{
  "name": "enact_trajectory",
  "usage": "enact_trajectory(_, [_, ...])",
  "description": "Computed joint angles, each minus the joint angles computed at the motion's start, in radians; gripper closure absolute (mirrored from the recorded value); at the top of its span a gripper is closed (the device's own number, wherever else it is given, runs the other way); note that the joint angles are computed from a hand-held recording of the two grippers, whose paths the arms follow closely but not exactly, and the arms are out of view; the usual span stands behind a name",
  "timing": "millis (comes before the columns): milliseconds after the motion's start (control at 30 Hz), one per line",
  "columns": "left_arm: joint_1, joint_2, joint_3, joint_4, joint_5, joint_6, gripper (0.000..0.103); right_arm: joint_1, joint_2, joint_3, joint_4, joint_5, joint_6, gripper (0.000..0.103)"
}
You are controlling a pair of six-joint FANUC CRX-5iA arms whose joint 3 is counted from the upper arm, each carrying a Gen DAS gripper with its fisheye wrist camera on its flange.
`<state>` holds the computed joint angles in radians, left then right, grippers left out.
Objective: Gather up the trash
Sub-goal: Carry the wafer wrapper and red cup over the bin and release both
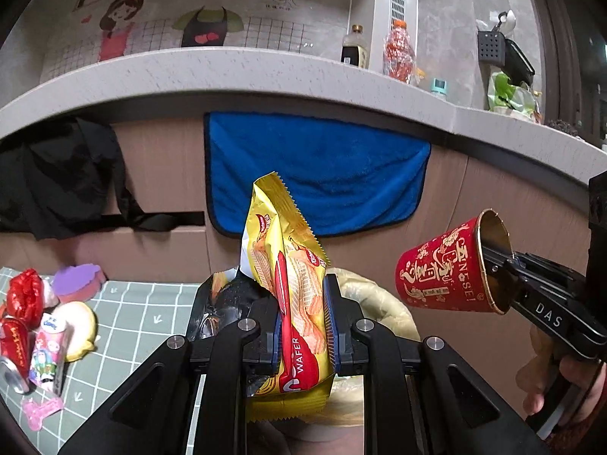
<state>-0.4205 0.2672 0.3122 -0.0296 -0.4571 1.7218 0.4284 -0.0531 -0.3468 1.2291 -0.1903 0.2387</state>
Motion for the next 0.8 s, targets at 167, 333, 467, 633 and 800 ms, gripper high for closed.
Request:
enact_trajectory(167, [0.013, 0.026, -0.009, 0.094, 0.024, -0.084, 0.084, -0.019, 0.018, 0.005, 0.017, 0.013, -0.03, 0.097])
enact_trajectory(333, [0.022, 0.059, 0.009, 0.144, 0.02, -0.142, 0.084, -0.034, 0.047, 0.022, 0.0, 0.022, -0.038, 0.097])
enact_trajectory(467, [0.031, 0.097, 0.043, 0.187, -0.005, -0.176, 0.084, -0.023, 0.081, 0.055, -0.083, 0.003, 0.036, 0.097])
enact_trajectory(633, [0.041, 0.15, 0.091, 0.262, -0.052, -0.245, 0.084, -0.002, 0.129, 0.123, -0.267, -0.028, 0.184, 0.096])
enact_trajectory(800, [0.055, 0.193, 0.092, 0.438, -0.042, -0.4, 0.082, 0.014, 0.172, 0.189, -0.441, -0.067, 0.329, 0.094])
